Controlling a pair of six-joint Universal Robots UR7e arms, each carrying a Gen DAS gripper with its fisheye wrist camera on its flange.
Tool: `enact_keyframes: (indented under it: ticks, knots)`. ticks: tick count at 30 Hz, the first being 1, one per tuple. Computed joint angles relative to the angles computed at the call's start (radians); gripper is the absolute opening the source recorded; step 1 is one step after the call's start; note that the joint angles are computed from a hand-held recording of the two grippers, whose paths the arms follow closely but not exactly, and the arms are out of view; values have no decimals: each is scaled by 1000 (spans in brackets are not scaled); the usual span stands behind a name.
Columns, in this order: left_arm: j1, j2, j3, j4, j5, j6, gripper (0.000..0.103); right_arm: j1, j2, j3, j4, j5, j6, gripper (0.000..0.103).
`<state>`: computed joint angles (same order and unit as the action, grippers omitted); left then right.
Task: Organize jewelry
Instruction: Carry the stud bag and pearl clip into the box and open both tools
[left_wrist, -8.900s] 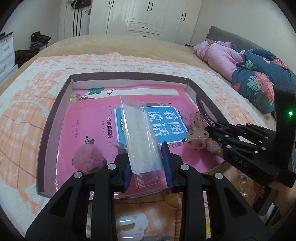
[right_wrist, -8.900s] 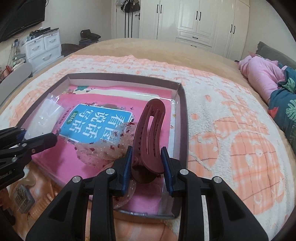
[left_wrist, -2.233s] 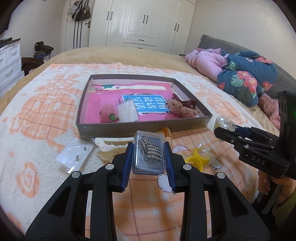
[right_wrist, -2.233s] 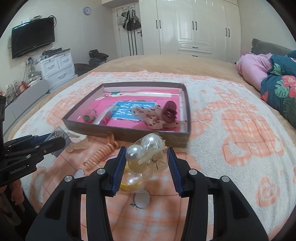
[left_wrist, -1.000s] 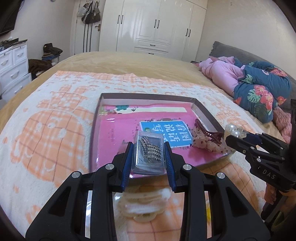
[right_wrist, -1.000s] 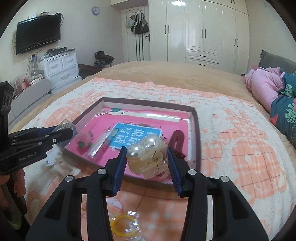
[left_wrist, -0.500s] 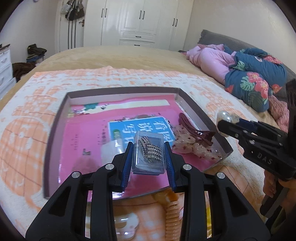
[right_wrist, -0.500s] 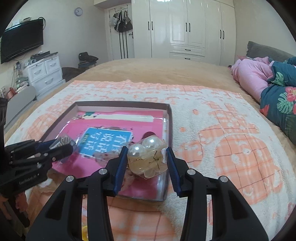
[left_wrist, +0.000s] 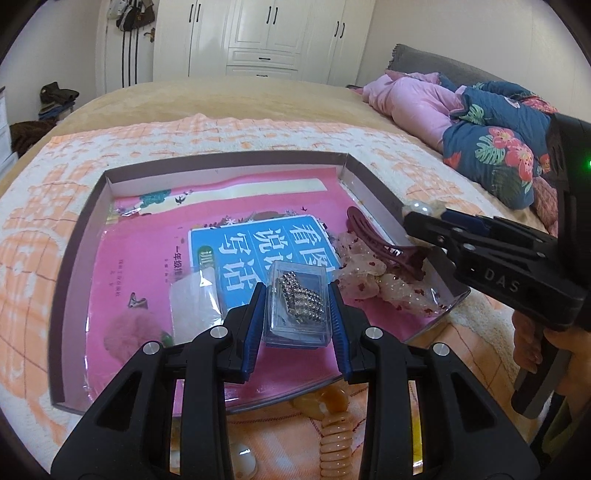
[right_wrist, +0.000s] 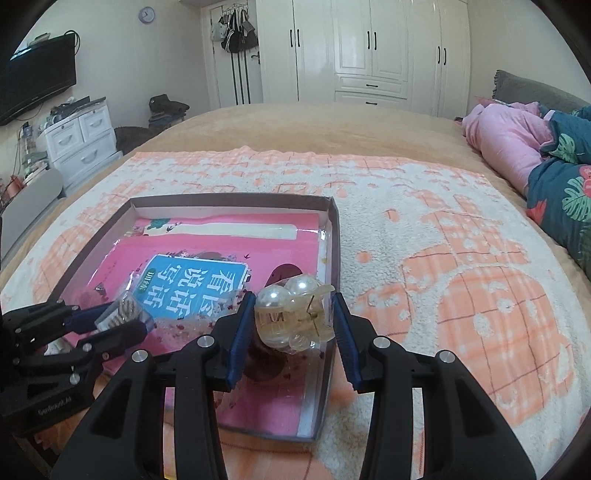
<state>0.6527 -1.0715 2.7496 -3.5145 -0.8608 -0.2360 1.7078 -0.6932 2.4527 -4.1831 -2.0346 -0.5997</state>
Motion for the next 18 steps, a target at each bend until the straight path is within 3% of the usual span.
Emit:
enact_keyframes:
  ticks: [6,18]
  knots:
    - [7,12,-3,0,-3,0,25,-4,28,-35,18,-25,-28,40]
    - [10,14,-2,-2,-5,1,25,-10,20,-22,33,-19,3,41]
